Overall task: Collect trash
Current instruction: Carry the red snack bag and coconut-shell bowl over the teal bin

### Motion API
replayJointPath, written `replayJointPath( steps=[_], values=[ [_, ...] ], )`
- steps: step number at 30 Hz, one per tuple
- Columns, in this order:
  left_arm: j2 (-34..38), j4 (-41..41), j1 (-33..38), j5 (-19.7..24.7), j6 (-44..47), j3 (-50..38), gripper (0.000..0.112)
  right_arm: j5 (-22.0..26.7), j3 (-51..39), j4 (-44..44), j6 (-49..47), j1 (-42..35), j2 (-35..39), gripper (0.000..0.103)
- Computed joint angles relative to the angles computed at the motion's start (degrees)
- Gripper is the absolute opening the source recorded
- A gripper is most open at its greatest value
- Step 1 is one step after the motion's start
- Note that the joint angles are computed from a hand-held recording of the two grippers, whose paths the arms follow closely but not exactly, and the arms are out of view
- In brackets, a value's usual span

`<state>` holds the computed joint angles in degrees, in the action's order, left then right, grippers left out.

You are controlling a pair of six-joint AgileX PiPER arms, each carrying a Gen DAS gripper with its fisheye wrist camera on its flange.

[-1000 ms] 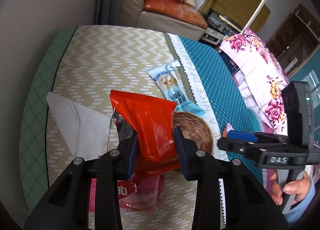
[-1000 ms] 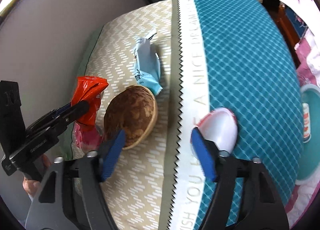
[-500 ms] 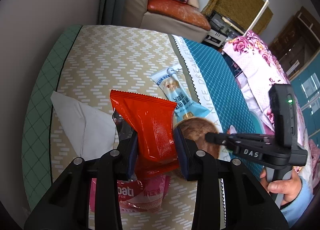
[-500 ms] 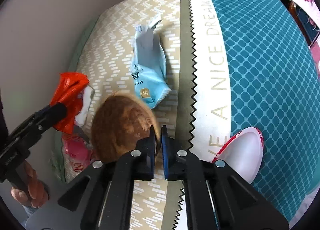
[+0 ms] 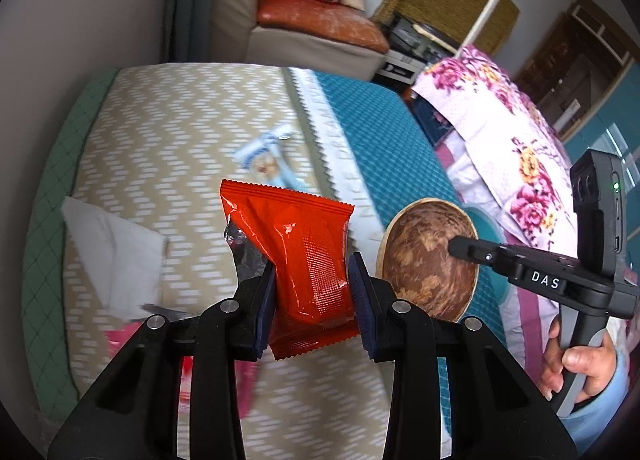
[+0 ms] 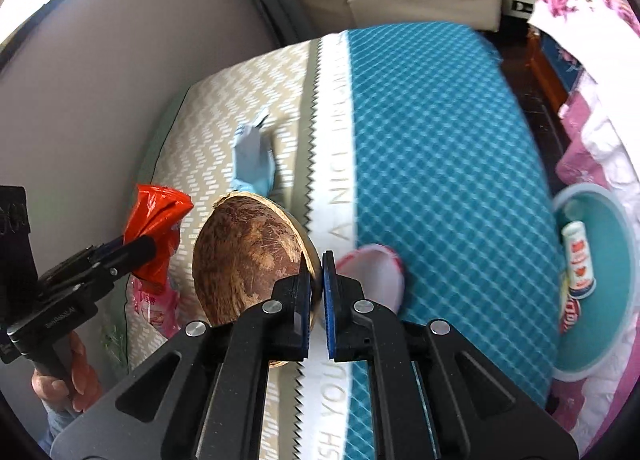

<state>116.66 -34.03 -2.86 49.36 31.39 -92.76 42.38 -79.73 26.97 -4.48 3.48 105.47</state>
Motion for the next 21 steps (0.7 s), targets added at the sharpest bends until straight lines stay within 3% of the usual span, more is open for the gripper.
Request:
replayJointPath(
  steps=[11,21],
  values=[
    [-2.6,4.6,-9.4,-1.7,-4.2,1.0,0.036,-2.4,10.7,6.6,-7.5,-9.2,-9.1,0.006],
    [1.0,11.6,-19.0,-0.2,-11.2,-5.1,0.036,-1.5,18.8,16.2,-19.4,-21.8,-14.0,0.006]
  ],
)
